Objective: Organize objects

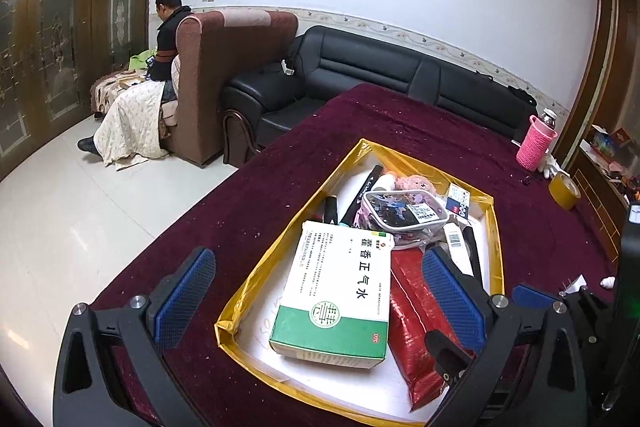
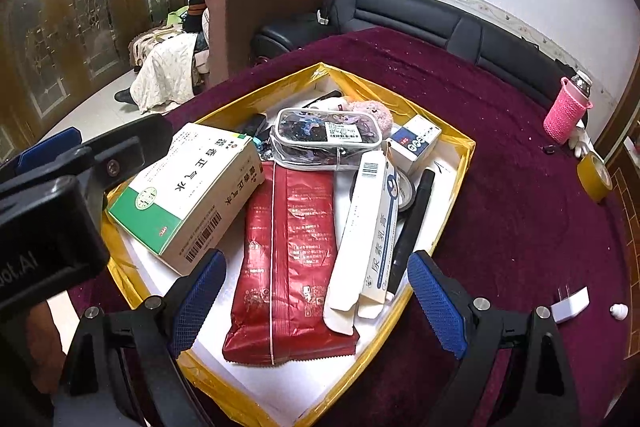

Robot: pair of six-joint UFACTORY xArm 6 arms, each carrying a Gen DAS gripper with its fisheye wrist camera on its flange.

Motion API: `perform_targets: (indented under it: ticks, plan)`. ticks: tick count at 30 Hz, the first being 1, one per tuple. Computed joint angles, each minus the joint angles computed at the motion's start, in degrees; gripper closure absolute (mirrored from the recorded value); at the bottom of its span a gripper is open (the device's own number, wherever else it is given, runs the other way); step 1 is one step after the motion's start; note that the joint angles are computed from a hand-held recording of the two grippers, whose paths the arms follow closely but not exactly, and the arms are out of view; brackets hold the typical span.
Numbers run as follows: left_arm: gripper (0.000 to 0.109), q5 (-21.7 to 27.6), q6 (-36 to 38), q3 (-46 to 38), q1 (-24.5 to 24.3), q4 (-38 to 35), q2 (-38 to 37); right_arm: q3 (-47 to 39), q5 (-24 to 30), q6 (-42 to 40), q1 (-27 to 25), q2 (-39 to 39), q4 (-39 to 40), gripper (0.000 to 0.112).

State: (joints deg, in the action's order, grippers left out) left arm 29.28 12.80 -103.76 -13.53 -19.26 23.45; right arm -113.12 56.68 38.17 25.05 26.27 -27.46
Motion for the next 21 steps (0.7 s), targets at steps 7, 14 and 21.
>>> perform_targets:
  ticks: [7, 14, 21]
  plan:
    - [0.006, -1.01, 1.82, 1.11, -0.55, -0.83, -0.57, -0.98, 0.62, -0.37, -0.03, 0.81, -0.07, 0.017]
    - [0.006, 0.39, -0.46, 0.89, -0.61, 2.43, -0.54, -0.64, 0.16, -0.12, -0.27, 0.76, 0.04, 0.017]
    - [0.006, 3.80, -4.40, -0.68, -0.76, 6.24, 0.19, 0.55, -0.46, 0.28, -0.38, 0.00, 0.20, 0.017]
